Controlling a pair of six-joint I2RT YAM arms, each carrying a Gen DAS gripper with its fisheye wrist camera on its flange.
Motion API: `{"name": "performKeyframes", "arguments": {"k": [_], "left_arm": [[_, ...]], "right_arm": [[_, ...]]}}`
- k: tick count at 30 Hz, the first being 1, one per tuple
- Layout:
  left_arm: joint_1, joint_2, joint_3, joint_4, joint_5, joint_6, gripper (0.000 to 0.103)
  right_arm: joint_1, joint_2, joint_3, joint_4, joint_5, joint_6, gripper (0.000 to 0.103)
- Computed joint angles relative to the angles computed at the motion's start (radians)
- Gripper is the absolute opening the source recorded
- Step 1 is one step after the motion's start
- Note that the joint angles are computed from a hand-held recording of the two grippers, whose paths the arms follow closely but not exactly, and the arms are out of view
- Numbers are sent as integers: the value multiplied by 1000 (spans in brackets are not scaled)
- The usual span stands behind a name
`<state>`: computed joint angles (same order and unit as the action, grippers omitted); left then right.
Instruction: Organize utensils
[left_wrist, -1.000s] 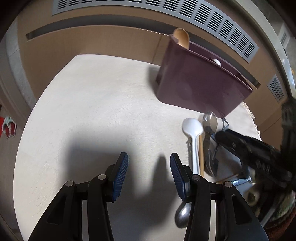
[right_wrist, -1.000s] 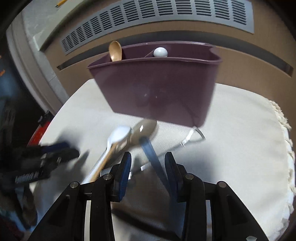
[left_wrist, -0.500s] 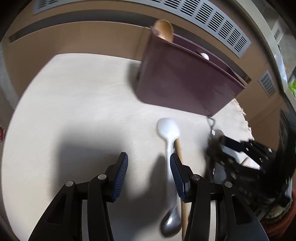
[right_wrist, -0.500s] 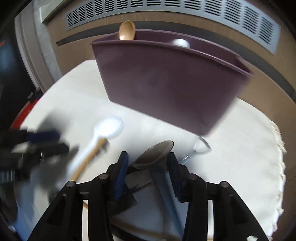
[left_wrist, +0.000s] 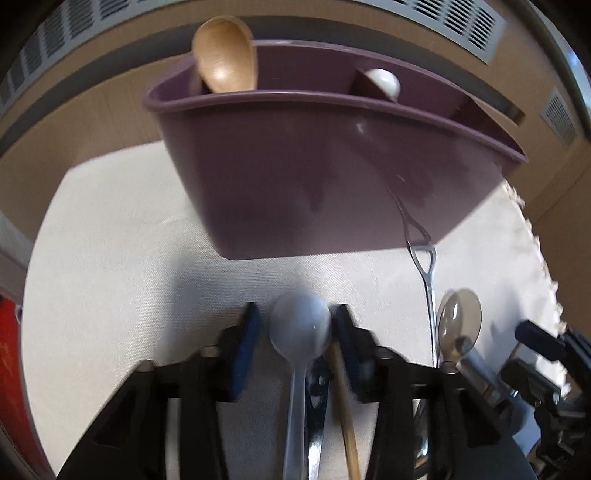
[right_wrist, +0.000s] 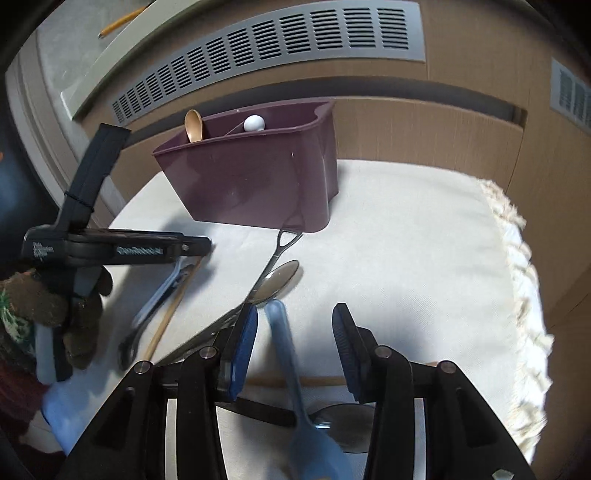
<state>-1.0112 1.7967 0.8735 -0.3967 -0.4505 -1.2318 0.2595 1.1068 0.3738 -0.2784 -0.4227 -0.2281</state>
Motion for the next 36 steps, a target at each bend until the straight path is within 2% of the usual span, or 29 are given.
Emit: {"name": "performKeyframes", "arguments": {"k": [3, 5, 9, 11, 12, 14, 18, 26, 32, 34, 36], "left_arm": [[-59, -67, -89, 84, -12, -49, 35], [-134, -124, -142, 82, -64, -138, 35], [-288, -198, -164, -29, -195, -324, 35], [-358, -210, -144, -114, -257, -407, 35], [-379, -207, -134, -140, -272, -432, 35], [-413, -197, -102, -191, -296, -467, 35], [-441, -197, -72, -237, -326, -489, 35], [-469, -175, -13, -289, -366, -508, 35], [-476, -161, 17, -311, -379, -515, 35], [-490, -158, 23, -339, -393, -551, 35], [-506, -149, 29, -382, -401, -609, 35]], "right_arm": [[38, 95, -3, 98, 12, 68, 40], [63, 159, 13, 146, 26, 110, 40], [140, 298, 79, 200, 67, 183, 38], [203, 339, 101, 223, 119, 209, 31], [223, 332, 100, 222, 135, 211, 22], [262, 307, 101, 201, 138, 194, 10], [262, 138, 63, 123, 107, 152, 7], [180, -184, 64, -119, 70, 63, 5], [93, -237, 90, -204, 17, 1, 5], [67, -221, 92, -217, 14, -13, 5], [15, -179, 91, -235, -23, -52, 11]]}}
